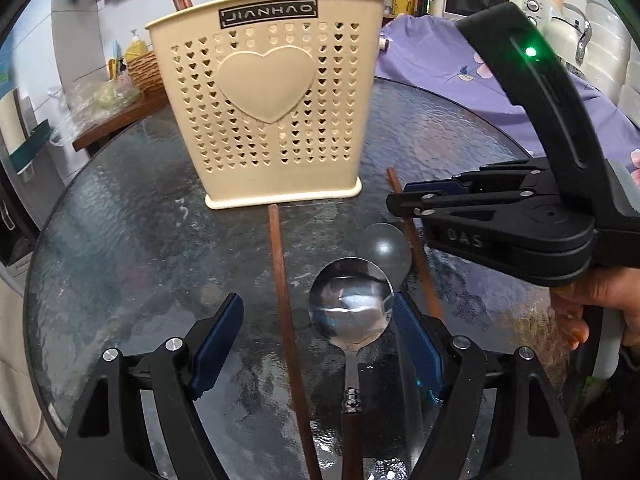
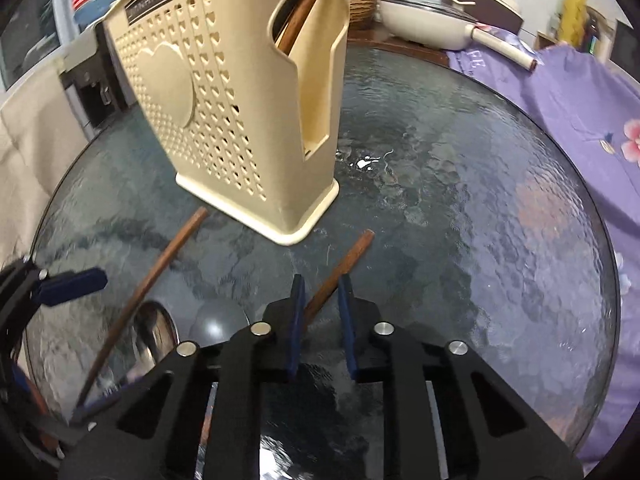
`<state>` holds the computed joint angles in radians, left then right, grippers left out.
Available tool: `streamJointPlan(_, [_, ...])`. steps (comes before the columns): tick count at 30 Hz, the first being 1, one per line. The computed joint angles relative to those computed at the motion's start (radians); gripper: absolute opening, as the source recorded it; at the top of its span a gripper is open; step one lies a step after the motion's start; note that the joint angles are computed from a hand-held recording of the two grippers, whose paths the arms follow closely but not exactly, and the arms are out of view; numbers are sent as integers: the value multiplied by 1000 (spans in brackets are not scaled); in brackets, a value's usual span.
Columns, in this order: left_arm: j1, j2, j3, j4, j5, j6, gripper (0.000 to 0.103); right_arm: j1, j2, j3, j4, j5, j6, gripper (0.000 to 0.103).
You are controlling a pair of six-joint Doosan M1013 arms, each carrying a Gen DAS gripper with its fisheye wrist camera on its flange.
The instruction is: Organize utensils
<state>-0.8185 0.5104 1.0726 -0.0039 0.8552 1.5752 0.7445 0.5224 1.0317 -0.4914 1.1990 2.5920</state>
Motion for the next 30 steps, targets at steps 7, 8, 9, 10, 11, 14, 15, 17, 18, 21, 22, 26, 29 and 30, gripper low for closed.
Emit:
streamJointPlan(7, [-2,17,-24,-28,22,51,72,-4,-38,58,32,-57,-9,7])
streamJointPlan(8, [-3,21,-30,-25,29,52,71,-3,-39,59,31,-56,-7,7])
streamJointPlan(9, [-3,23,-33,-23,32,53,70,-2,-40,60,29,-55,-8,7])
streamJointPlan(10, [-3,27,-39,-29,36,59,69,0,-38,57,27,-51,-9,7])
streamJointPlan(11, [-2,31,-44,-39,41,66,67,-1,-37,56,26,-50,-11,7])
streamJointPlan(14, [-7,34,-47,-37,44,68,61,-1,-36,56,25,-50,-7,7])
streamJointPlan(15, [-8,35,-50,-33,46,69,57,-2,-37,57,25,-51,-10,7])
streamJointPlan(17, [-10,38,-55,-39,52,80,53,-2,-35,54,22,-47,-13,7])
streamJointPlan(18, [-11,38,-55,-41,54,86,52,0,-34,53,19,-44,-14,7])
streamJointPlan(21, [-17,40,-59,-35,58,81,48,-1,-34,54,18,-45,-15,7])
streamJointPlan(22, [-19,40,-61,-40,58,76,47,-1,-34,54,20,-47,-14,7])
streamJointPlan(26, [-20,44,-69,-44,64,73,46,-1,-32,50,23,-46,-15,7])
streamJointPlan(29, [-18,43,-69,-52,63,62,46,-4,-35,55,26,-55,-8,7])
streamJointPlan(30, [-11,40,-67,-64,64,67,46,-6,-38,60,29,-63,-3,7])
